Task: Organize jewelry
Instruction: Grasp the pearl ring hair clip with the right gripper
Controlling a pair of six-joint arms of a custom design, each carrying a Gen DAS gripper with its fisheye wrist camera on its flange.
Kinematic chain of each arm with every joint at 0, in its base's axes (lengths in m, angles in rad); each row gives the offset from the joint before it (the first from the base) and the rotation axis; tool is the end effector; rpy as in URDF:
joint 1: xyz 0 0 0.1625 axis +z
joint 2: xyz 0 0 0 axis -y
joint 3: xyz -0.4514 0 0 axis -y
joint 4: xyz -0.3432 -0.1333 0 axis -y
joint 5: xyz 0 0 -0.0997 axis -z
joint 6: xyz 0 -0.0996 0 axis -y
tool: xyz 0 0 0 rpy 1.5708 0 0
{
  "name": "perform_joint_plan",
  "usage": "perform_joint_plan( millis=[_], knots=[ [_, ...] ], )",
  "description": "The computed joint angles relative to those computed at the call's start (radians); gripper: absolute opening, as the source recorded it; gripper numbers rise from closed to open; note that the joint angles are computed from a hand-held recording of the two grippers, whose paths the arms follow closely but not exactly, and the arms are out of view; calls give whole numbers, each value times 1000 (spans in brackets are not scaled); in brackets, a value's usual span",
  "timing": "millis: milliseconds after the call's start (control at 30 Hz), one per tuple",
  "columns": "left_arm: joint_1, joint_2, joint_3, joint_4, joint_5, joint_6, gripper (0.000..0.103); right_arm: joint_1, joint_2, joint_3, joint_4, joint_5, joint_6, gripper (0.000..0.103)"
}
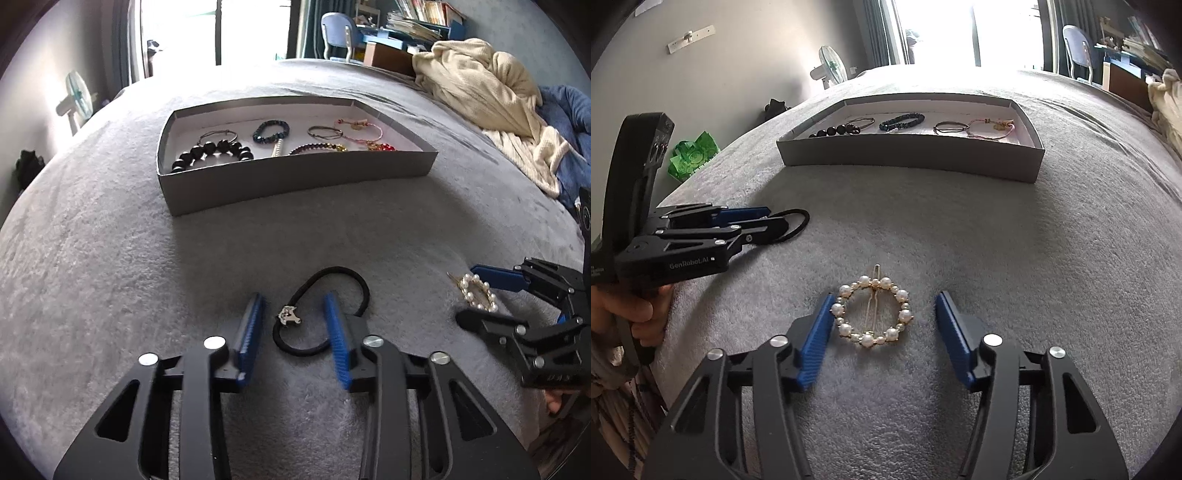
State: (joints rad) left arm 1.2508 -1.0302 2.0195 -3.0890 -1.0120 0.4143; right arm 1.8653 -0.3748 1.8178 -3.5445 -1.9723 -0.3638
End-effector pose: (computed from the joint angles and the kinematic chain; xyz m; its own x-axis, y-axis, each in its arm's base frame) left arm 0.0038 -0.5802 0.2401 -0.7045 0.3416 -0.6221 0.6065 0.7451 -0.2776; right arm 0.2634 -0.5431 -0.0413 -0.7878 -0.3665 0.4951 -0.5678 0.7436 -0.3531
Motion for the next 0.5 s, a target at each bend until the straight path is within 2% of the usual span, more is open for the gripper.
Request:
perform_joint_plan(
  millis=[100, 500],
  knots=[
    [1, -10, 12, -12, -16, 12, 13, -2, -3, 9, -22, 4, 4, 42],
    [-27, -64, 17, -33, -96, 9, 13, -6, -21, 31, -84, 23, 13, 41]
  ],
)
